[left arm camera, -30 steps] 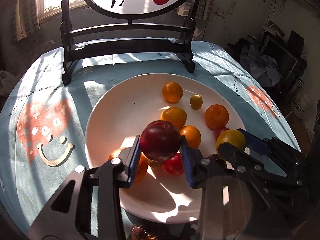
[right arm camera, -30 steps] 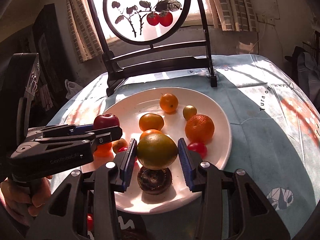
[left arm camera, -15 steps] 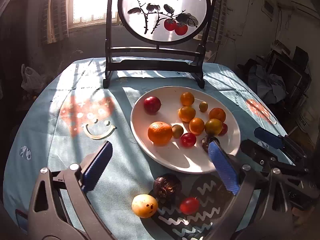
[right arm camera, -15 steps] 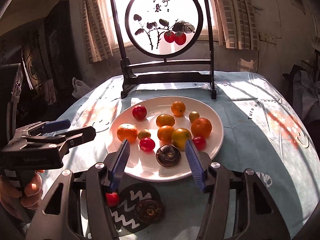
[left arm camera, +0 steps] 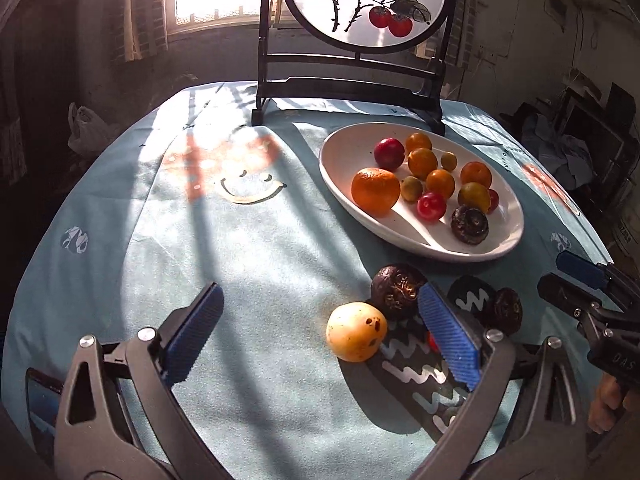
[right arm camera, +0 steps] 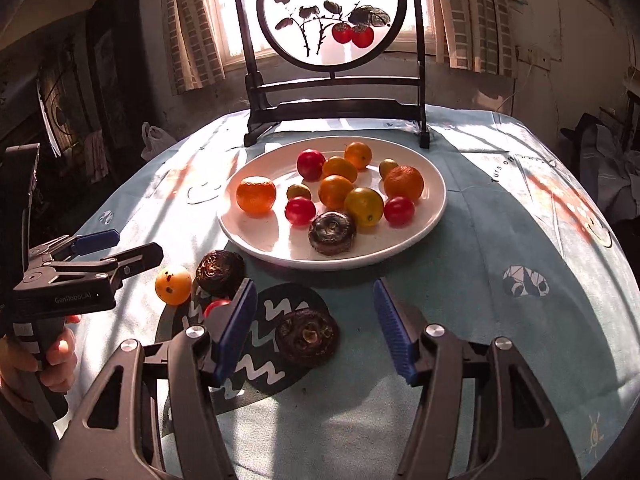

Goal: Organize fruits
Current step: 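Grasp a dark brown round fruit with the right tool while the left tool grasps the yellow spotted fruit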

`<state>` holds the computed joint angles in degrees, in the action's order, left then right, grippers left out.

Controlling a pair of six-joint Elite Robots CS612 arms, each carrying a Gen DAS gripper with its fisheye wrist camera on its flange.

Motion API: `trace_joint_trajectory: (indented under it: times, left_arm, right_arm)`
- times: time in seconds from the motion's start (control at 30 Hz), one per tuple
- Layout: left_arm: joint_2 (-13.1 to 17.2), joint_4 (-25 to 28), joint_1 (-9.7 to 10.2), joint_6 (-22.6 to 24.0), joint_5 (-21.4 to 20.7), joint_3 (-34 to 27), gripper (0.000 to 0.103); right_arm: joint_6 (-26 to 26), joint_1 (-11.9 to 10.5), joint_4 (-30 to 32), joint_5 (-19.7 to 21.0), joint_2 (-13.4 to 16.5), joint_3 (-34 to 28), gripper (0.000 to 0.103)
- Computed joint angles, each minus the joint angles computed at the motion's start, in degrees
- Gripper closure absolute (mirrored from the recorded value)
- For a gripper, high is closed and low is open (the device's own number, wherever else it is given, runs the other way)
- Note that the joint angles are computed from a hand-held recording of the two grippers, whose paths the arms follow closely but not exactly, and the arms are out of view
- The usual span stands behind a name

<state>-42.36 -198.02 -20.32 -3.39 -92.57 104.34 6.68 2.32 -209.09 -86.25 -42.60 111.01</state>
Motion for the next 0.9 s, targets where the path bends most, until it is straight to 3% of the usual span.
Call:
trace_joint_trajectory:
  times: [0.5, 0.73, 0.9]
  left_arm:
    - [-0.4, 0.6, 0.27, -0.2, -0.5, 0.2, 0.003]
    - [-0.5, 0.7, 0.28, -0.1, -0.6, 0.3, 0.003]
    - [-0.5, 0.5, 0.3, -0.1, -0.5, 0.4, 0.003]
  right_arm:
    - [-3.8, 0.8, 9.3, 0.3, 0.9, -1.9, 0.042]
    - [-4.2, 0.9, 11.2, -0.5, 1.5, -2.7, 0.053]
    - [-4.5, 1.0, 11.5, -0.9, 1.7, -3.0, 0.053]
